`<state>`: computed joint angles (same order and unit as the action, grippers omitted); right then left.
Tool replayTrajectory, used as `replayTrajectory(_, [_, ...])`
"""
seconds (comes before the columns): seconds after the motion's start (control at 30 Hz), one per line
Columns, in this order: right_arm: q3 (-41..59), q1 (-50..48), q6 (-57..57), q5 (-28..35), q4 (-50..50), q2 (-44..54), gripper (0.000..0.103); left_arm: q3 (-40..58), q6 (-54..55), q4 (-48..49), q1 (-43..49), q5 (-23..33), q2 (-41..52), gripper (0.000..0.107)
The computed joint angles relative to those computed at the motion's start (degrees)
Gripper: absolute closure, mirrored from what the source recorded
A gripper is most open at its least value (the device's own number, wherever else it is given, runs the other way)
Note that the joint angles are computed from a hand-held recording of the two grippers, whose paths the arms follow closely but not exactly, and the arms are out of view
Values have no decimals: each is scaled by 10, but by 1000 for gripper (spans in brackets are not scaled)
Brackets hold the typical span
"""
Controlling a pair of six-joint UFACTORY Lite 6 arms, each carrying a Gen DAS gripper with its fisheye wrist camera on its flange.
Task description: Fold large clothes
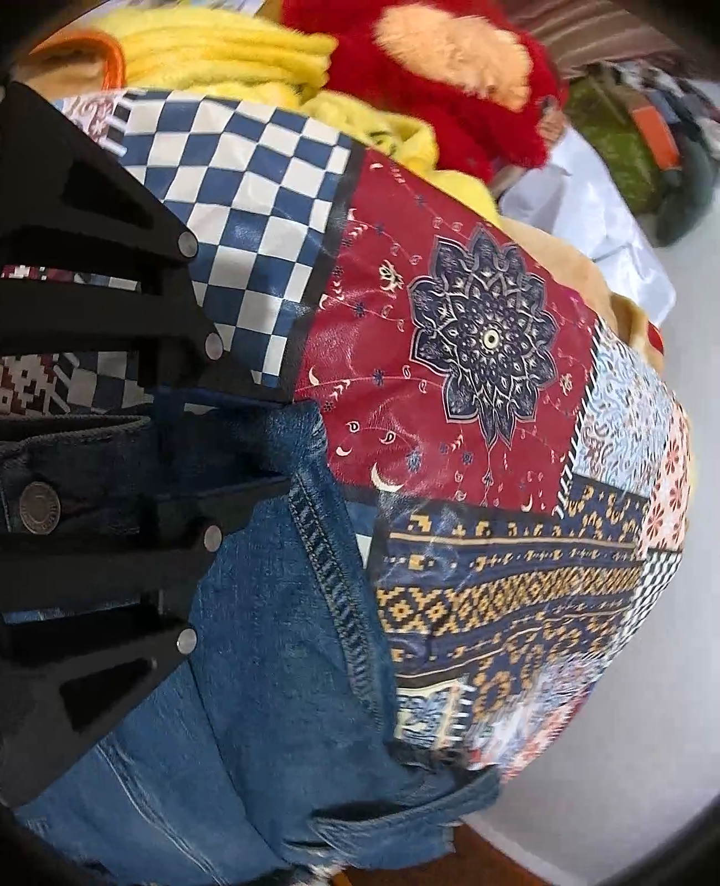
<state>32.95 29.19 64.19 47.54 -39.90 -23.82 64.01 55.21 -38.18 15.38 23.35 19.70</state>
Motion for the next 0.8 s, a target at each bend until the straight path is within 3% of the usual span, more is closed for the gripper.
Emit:
replayTrajectory(0.07, [5, 35, 48, 59, -52, 21, 24, -16, -30, 49, -18, -25, -14, 81])
replayTrajectory(0.2, [-6, 18, 10, 61, -15, -29, 23, -38, -58, 103, -23, -29, -45, 80])
replayTrajectory(0.3, [9, 45, 0, 104, 9, -64, 23, -52, -43, 94, -12, -5, -86, 79])
replayTrajectory(0.47, [57, 199, 70, 201, 8, -110, 23, -101, 46, -8, 19, 54, -195, 50])
replayTrajectory(0.5, [69, 230, 84, 208, 12, -112, 23, -108, 52, -19, 20, 67, -213, 48])
replayTrajectory(0.6, [95, 279, 103, 180, 41, -103, 19, -135, 60, -27, 10, 128, -271, 47])
replayTrajectory(0.67, [104, 281, 92, 136, 74, -84, 19, -161, 63, -30, -11, 149, -302, 39])
replayTrajectory(0.8, [95, 263, 47, 49, 147, -39, 19, -228, 46, -11, -78, 137, -355, 29])
